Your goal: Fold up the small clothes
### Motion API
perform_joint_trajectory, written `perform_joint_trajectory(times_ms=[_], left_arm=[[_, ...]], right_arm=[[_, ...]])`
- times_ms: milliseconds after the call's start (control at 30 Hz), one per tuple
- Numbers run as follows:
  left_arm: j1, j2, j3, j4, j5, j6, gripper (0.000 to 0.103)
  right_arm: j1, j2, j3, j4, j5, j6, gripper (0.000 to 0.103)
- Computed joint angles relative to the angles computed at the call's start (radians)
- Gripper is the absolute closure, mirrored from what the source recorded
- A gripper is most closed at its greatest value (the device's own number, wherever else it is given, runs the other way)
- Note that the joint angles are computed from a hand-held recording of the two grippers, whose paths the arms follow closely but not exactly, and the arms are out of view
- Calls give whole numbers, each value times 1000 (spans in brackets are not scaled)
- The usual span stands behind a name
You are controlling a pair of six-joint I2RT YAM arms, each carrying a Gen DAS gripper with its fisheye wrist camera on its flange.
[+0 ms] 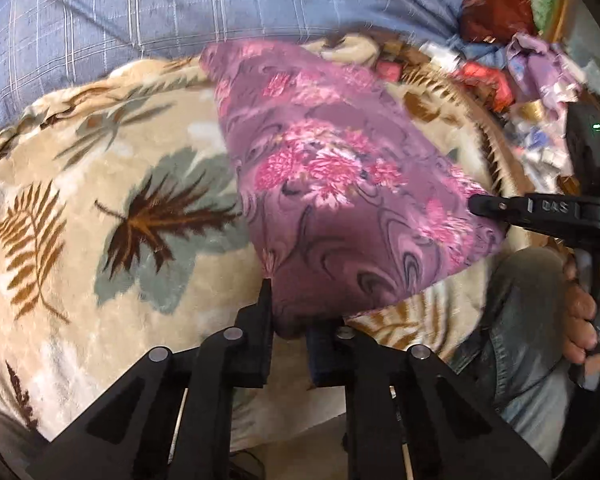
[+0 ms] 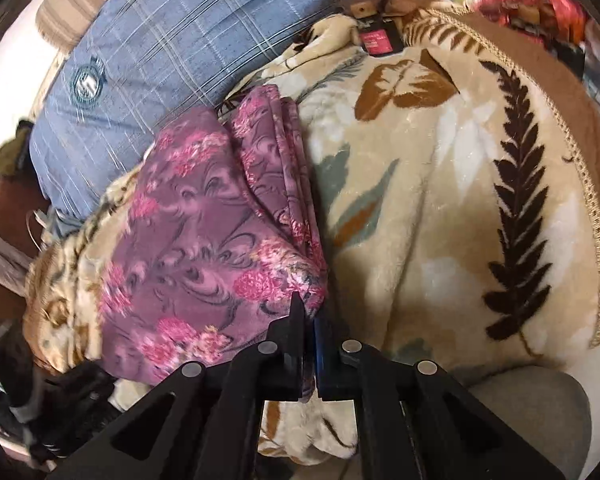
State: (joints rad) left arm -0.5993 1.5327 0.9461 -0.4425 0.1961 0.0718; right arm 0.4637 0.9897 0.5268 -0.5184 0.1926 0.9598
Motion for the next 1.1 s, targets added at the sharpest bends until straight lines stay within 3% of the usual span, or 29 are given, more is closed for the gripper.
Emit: perform_joint_trajectory(times_ms=[100, 200, 267, 300, 333, 367, 400, 500, 567, 633, 700, 833, 967, 1100], left_arm=[[47, 88, 15, 22, 61, -31, 91], [53, 23, -20, 24, 94, -27, 90], [80, -18, -25, -31, 149, -19, 89], [100, -34, -20, -64, 181, -2, 85], [126, -56, -19, -101, 214, 16, 82], [163, -82, -13, -151, 261, 42, 73], [203, -94, 0, -194, 316, 71, 60], [311, -113, 58, -287, 486, 126, 46], [345, -61, 143, -312, 549, 110, 42], [342, 25, 240, -293, 557, 40, 40], [319, 150, 375, -289, 554, -27, 40], [266, 420, 649, -289, 519, -160, 39], [242, 674, 903, -377, 542, -244, 40], [232, 765, 964, -371, 592, -270, 40]], right_arm=[[-19, 120, -2, 60, -47, -8, 100], [-23, 123, 16, 29, -34, -29, 96], [-28, 77, -4, 36, -47, -35, 87], [-32, 36, -13, 32, -59, -35, 85], [-19, 9, -21, 28, -52, -24, 76], [-1, -47, -17, -10, -26, -15, 64], [10, -94, -10, -47, -7, -11, 61], [27, -189, 42, -103, -1, -64, 55], [-24, -189, 99, -88, -69, -158, 42], [-128, -103, 165, -1, -227, -274, 38], [-250, 41, 254, 61, -402, -383, 38], [-384, 351, 432, 130, -585, -468, 38], [-445, 569, 487, 243, -598, -394, 61], [-476, 663, 450, 347, -686, -379, 65]])
